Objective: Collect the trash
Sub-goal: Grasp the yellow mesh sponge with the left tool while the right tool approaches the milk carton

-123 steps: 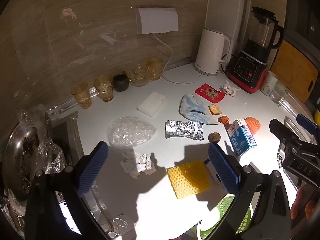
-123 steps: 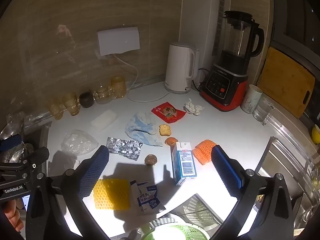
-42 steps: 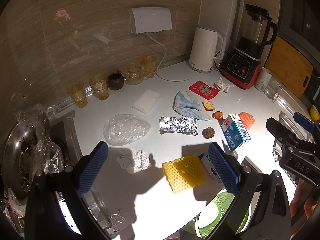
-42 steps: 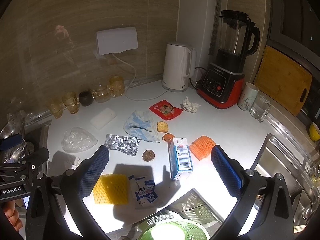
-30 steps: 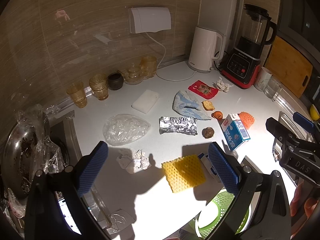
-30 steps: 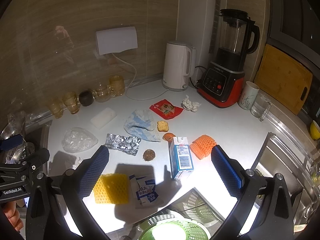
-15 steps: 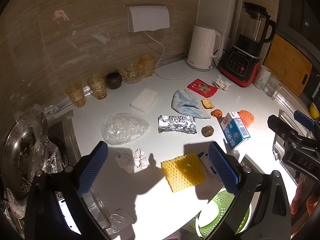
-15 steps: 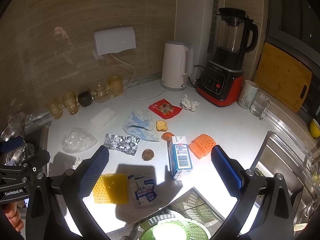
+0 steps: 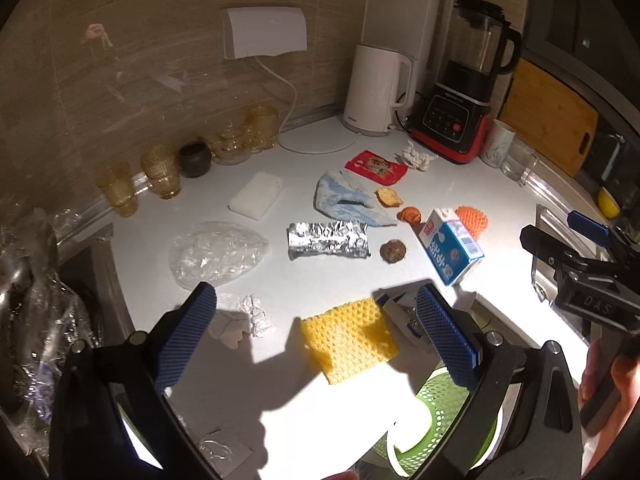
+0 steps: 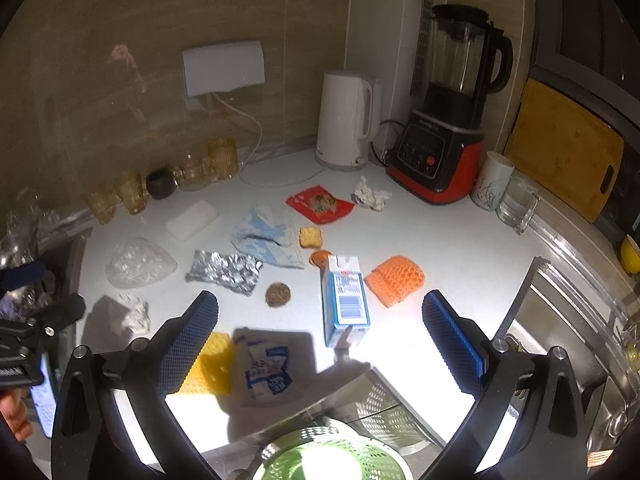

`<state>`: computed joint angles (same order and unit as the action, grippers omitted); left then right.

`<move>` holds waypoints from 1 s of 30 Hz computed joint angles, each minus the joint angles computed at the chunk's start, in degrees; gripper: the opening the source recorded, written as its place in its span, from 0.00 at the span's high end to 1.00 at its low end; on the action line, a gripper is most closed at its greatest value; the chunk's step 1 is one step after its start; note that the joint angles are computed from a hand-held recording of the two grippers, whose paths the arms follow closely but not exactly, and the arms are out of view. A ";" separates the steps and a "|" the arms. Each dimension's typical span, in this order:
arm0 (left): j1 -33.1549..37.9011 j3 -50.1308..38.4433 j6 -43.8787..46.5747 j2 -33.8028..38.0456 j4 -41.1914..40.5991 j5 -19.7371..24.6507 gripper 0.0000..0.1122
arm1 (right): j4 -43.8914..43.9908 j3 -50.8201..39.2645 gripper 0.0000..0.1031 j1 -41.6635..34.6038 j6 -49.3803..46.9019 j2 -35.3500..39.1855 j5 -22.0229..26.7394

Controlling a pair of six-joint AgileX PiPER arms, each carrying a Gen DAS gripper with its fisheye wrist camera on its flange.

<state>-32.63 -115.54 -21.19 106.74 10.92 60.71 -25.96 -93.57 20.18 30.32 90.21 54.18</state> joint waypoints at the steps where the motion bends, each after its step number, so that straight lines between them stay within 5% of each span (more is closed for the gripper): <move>1: 0.07 2.57 -0.03 -0.91 0.19 -1.72 0.15 | 0.41 2.00 0.02 -0.64 -0.10 -0.31 -1.49; 7: -0.50 12.68 -1.65 -1.81 2.36 -7.89 0.15 | 1.15 11.71 0.02 -4.84 0.50 -0.85 -7.95; 15: -1.92 13.81 -2.56 4.96 -0.19 -11.55 0.15 | 9.39 13.44 0.02 -11.50 -9.02 3.33 -13.30; 20: -2.05 10.59 -3.79 9.76 -2.11 -11.61 0.17 | 14.43 11.09 0.04 -14.05 -15.12 7.01 -14.24; 27: -3.16 2.37 -6.56 17.39 -0.83 -6.15 0.31 | 18.92 5.70 0.04 -15.59 -20.17 11.95 -13.43; 30: -2.93 3.89 -8.45 16.60 -1.35 -7.85 0.37 | 18.82 4.41 0.04 -15.36 -20.35 12.97 -13.11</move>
<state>-35.56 -111.65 -29.64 123.34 9.57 52.85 -7.15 -89.16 4.81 9.96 103.18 41.07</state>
